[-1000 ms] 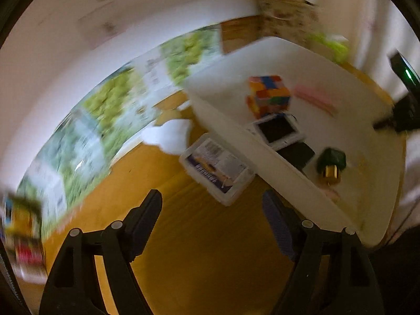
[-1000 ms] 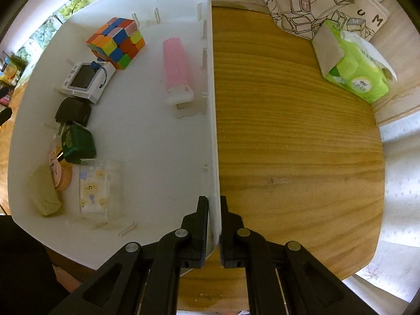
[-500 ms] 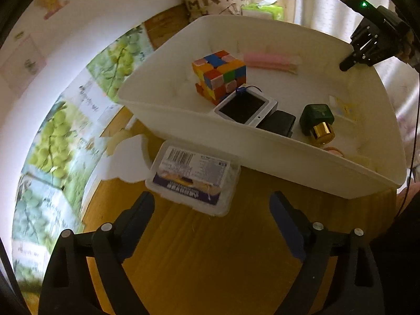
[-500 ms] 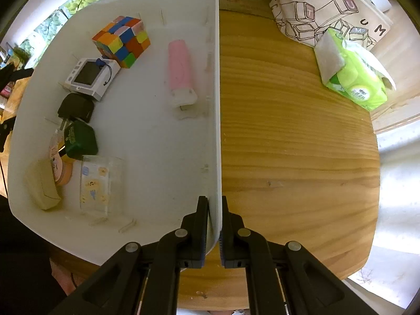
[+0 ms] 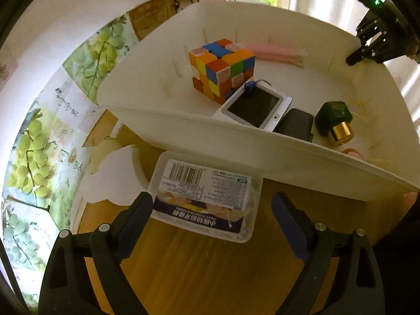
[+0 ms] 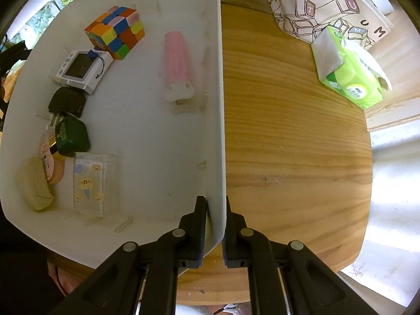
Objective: Organize rigid objects
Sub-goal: 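Move the left gripper to the clear plastic food box on the desk, then close the left gripper on the clear plastic food box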
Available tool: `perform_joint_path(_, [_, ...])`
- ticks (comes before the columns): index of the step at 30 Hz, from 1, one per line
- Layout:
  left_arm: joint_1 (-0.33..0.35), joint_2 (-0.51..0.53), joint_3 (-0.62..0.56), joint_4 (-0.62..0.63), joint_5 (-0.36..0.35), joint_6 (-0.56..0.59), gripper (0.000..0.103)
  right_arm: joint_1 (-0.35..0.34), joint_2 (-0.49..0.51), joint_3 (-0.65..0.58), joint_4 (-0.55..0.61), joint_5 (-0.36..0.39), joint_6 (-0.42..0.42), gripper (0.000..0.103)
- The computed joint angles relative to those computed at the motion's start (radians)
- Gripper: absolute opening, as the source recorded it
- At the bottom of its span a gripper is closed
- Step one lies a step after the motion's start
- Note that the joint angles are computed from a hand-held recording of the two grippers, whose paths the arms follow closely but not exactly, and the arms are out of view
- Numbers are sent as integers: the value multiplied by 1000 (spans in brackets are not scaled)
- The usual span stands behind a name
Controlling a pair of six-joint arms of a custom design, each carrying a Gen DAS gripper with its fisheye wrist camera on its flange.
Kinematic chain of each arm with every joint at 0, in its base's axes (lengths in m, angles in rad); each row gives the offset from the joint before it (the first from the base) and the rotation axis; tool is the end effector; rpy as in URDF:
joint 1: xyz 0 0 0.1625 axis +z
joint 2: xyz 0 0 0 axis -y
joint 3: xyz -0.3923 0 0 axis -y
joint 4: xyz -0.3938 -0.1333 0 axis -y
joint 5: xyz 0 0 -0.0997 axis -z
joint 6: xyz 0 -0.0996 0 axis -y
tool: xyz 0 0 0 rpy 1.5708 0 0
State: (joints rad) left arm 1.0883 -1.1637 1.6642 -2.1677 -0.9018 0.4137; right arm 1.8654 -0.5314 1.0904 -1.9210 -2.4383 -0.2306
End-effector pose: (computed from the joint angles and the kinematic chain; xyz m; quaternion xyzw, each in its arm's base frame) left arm -0.1091 -0.6287 0.2656 0.3945 0.8572 -0.0568 0.3262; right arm 0.2744 -0.7070 0.0688 0.2766 -0.8601 -0.0811 0.4208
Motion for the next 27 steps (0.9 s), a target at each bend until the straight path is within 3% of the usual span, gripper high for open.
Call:
perform_joint_path(8, [10,38,-35,-19,-1,16,95,-1,2,-17,51,-28,16,13])
perform_joint_path(17, [25,85,-102,43,-14,14,98,0,-1,-15,51,-27,27,13])
perform_joint_path(27, [16,104,-96,49,19,12,99,-1,1,-20,65,-31,35,13])
